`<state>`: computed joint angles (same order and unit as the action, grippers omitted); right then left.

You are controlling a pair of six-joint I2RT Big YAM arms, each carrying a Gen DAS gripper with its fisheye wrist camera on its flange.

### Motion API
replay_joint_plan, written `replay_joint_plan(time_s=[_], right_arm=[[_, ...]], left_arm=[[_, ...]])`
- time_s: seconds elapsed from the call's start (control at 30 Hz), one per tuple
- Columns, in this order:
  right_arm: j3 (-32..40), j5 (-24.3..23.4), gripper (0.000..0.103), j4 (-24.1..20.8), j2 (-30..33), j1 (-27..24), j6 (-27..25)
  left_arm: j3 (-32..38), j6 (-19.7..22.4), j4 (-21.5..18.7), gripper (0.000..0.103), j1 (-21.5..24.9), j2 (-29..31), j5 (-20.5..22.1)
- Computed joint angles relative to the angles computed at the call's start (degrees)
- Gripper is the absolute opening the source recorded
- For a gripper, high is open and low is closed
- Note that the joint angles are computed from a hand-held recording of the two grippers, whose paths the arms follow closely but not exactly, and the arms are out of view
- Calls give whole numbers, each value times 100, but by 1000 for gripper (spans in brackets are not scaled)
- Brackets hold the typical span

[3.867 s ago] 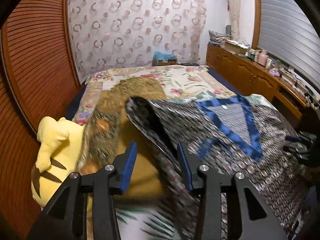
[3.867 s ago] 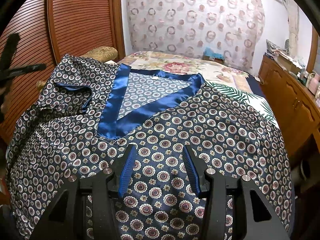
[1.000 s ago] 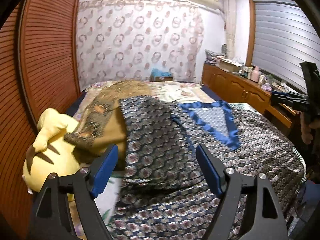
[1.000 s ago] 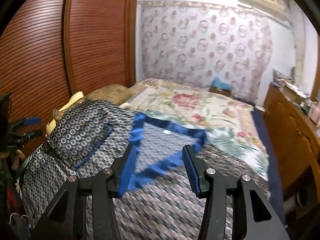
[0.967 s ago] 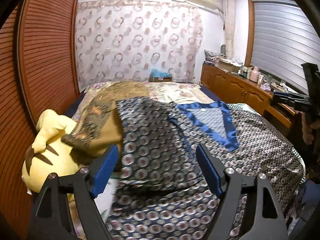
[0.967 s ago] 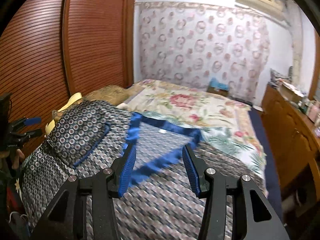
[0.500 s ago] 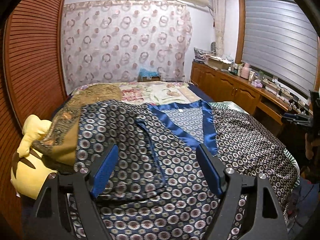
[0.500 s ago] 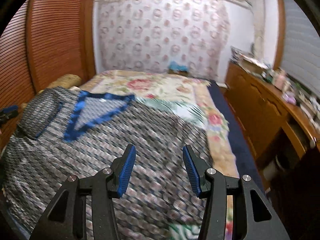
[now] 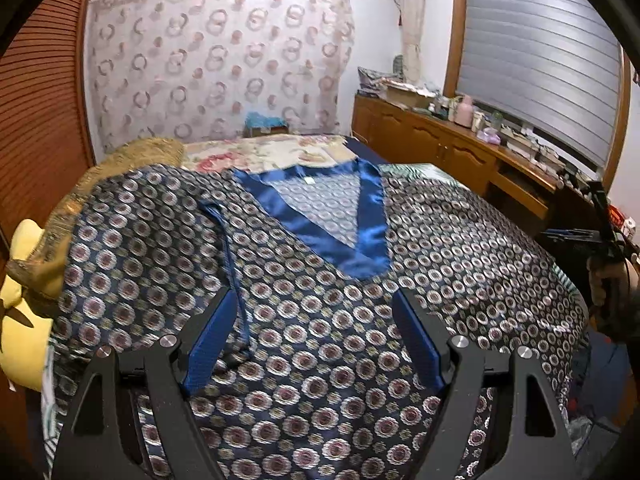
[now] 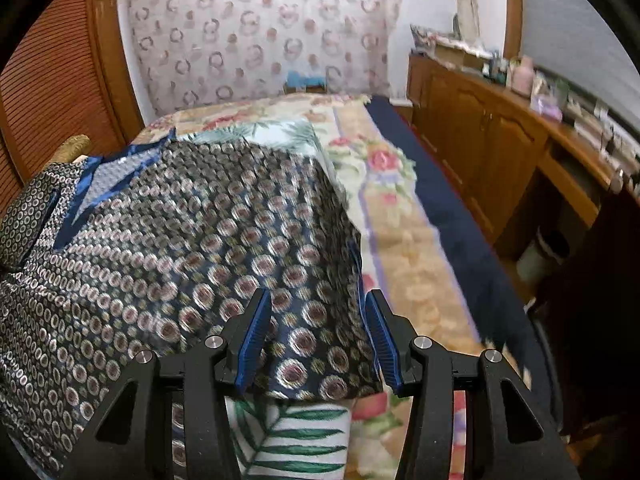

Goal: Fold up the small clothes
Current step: 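Grasp the robe's other side panel with the right tool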

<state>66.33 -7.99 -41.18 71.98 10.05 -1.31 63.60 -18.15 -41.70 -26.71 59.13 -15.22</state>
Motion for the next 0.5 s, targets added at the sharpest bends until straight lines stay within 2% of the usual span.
replay_joint_plan(time_s=[0.13, 0.33, 0.43, 0.5], right_arm=[[-32, -286, 51, -200, 7, -78, 63], [-175, -881, 51, -308, -140, -486, -18], [-250, -1271, 39, -377, -256, -842, -249], [-238, -1180, 30, -390, -317, -903, -399]], left_arm=[[-17, -51, -37, 80, -60, 84, 89], [-63, -116, -28, 80, -110, 175, 152], [-74, -147, -32, 80, -124, 205, 168], [-84, -159, -45, 80, -137, 231, 159]])
